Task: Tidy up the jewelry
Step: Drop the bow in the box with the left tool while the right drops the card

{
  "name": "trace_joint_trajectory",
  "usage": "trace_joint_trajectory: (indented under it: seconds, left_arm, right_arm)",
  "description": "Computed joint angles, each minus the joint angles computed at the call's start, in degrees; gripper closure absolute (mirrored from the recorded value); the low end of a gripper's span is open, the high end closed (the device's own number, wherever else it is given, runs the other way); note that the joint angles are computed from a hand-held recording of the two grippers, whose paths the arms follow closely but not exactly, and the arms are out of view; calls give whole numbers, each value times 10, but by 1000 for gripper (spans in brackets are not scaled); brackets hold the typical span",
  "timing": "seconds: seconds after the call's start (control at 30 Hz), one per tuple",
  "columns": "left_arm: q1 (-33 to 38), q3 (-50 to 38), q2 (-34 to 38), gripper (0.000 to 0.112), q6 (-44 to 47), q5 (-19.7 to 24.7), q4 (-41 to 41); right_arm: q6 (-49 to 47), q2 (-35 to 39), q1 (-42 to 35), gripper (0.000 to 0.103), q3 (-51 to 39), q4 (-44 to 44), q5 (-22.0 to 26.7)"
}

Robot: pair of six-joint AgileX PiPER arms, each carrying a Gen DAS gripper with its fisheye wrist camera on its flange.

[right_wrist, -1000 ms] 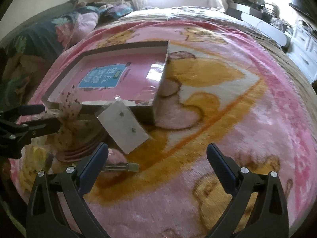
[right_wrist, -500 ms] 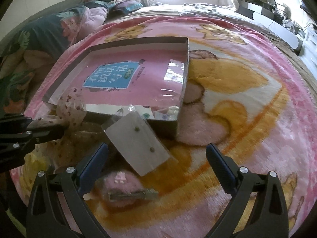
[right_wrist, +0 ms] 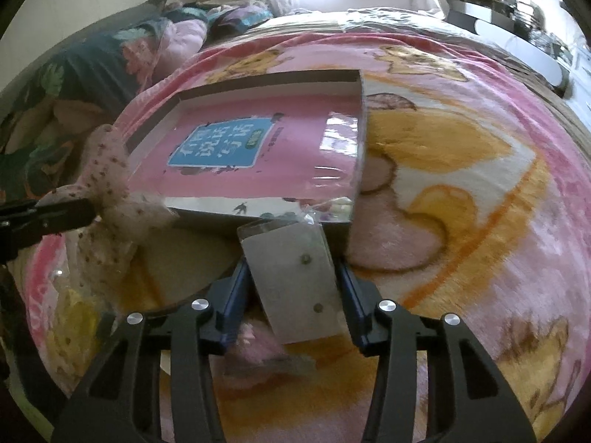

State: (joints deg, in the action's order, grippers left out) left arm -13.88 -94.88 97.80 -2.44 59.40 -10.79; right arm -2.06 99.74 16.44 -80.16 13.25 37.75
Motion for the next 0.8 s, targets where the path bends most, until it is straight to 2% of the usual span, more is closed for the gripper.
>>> trace_joint_trajectory:
  seconds: [0.23, 0.4, 0.57, 0.8]
  left_arm:
    - [32, 19, -30, 104, -3, -9, -5]
    - [60, 14, -43, 104, -2, -9, -7]
    - [82, -14, -41, 104, -10, -6, 2]
    - [101, -82, -7, 104, -20, 7, 28]
  right_arm:
    - [10, -57, -28, 59, 42, 9, -7]
    - [20, -85, -36, 59, 40, 3, -5]
    - [33, -82, -30, 59, 0, -11, 9]
    - [40, -33, -9, 59, -99, -22, 44]
